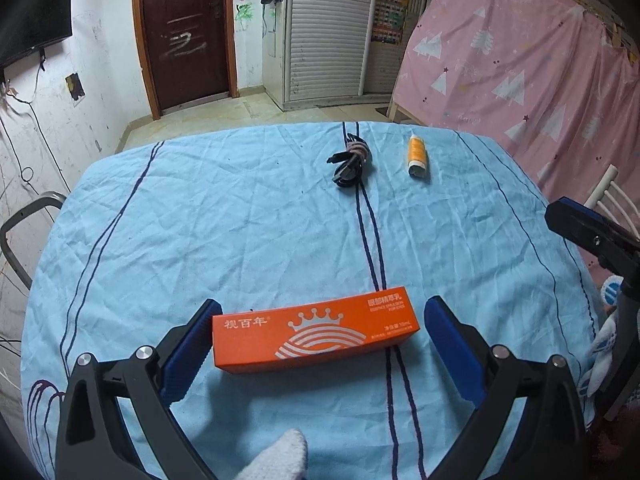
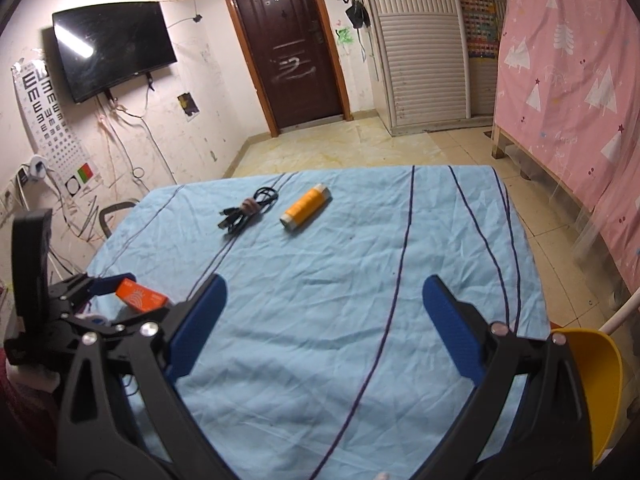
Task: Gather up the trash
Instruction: 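Grasp the coiled black cable with the right tool while the left tool holds the box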
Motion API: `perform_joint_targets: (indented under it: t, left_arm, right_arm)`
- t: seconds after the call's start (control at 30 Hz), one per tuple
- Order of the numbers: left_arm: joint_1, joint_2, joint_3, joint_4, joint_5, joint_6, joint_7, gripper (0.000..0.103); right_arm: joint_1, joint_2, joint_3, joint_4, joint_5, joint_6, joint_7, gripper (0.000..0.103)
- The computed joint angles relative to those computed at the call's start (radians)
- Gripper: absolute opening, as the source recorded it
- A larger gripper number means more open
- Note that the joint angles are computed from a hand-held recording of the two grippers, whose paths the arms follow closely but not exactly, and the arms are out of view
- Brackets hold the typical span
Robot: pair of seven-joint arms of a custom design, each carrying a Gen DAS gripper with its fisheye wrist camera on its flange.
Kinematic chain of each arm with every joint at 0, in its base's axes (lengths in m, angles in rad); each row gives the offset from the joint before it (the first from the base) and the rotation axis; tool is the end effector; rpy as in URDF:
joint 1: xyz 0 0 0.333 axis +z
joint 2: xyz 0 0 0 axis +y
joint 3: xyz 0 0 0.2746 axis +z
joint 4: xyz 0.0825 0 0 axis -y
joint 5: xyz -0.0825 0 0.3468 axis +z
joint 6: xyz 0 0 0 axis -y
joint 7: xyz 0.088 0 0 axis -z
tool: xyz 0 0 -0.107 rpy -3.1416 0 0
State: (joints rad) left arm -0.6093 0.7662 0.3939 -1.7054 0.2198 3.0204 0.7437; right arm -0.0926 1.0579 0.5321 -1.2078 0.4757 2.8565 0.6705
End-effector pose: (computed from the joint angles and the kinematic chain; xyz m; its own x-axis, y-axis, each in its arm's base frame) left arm 0.6340 -0.1973 0.2321 0.1899 -0.9792 0.0718 -0.7721 -0.1942 -0.6050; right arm 0.7190 0.1559 0.2394 0.5627 -0.7928 -0.2343 -0.6323 -0.2302 -0.7397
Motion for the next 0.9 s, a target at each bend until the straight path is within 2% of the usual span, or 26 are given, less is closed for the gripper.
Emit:
perform_joint_targets:
  t: [0.07, 0.1, 0.37, 0.57, 0.63, 0.8, 0.9]
  left_arm:
    - [0.007, 0.000, -0.009, -0.001, -0.002, 0.005, 0.005, 0.090]
    - [0.000, 0.001, -0.003, -0.002, -0.001, 0.006, 0.002, 0.085]
    - [-0.046, -0.006, 0.050, -0.050, -0.037, 0.070, -0.017, 0.084]
    - [-0.169, -0.005, 0.179, -0.108, -0.090, 0.124, -0.012, 0.085]
    - [-0.223, -0.006, 0.239, -0.142, -0.115, 0.151, -0.015, 0.085]
    - [-0.338, -0.007, 0.369, -0.233, -0.194, 0.219, -0.013, 0.085]
    - [-0.395, 0.001, 0.436, -0.284, -0.255, 0.254, -0.008, 0.085]
  right_arm:
    - [-0.001, -0.001, -0.001, 0.000, 0.001, -0.001, -0.001, 0.095]
    - [0.001, -0.002, -0.002, -0.002, 0.000, 0.000, -0.001, 0.095]
    - [0.013, -0.015, -0.005, -0.032, -0.014, 0.019, 0.006, 0.095]
    - [0.044, -0.002, -0.027, 0.011, -0.047, 0.000, 0.034, 0.095]
    - [0.064, 0.007, -0.039, 0.038, -0.059, -0.011, 0.048, 0.095]
    - [0.136, 0.052, -0.089, 0.142, -0.098, -0.060, 0.097, 0.095]
    - [0.198, 0.105, -0.127, 0.254, -0.130, -0.106, 0.134, 0.095]
